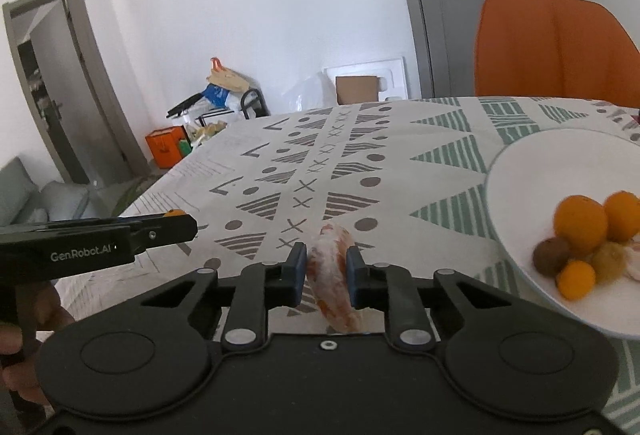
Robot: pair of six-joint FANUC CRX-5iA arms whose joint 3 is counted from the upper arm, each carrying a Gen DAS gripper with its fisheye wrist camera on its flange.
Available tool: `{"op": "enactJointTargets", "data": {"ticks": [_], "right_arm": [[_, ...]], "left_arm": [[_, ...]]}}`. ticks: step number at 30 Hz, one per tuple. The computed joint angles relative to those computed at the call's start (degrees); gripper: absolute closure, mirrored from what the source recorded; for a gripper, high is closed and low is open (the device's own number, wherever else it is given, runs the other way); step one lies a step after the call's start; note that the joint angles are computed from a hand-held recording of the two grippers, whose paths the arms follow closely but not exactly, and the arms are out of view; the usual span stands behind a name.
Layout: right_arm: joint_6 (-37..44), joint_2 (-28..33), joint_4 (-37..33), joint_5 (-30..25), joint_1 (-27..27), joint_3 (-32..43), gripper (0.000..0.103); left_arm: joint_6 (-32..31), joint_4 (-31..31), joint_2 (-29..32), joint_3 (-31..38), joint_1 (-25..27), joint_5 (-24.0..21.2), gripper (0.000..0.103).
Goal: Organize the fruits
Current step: 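Carry both fruits over the white plate and open both grippers to release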
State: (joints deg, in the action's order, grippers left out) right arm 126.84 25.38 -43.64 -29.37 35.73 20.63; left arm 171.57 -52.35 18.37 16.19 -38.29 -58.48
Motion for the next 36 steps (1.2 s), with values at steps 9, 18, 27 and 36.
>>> {"op": "enactJointTargets", "data": {"ticks": [9,18,27,36], "right_arm": [[2.8,-1.0,-4.7,-0.3,-2.3,-0.3,0.086],[5.6,-1.6,-8.9,0.2,-4.6,0.4,0.087],[7.1,-2.8,-11.6,3.5,-7.1,0.3,0.087],[6.1,-1.7,-11.9,5.8,-9.1,1.3,0.087]], "left_arm": [[-1.9,0.3,1.4,2.2,-0.1,1.3,0.081],[-4.9,1.2,3.4,5.3,0.2,3.7,0.081],[-8.1,2.2,6.0,9.1,0.7,7.0,0.081],[-14.6,5.1,9.9,14.4,1.8,9.0,0.081]]}}
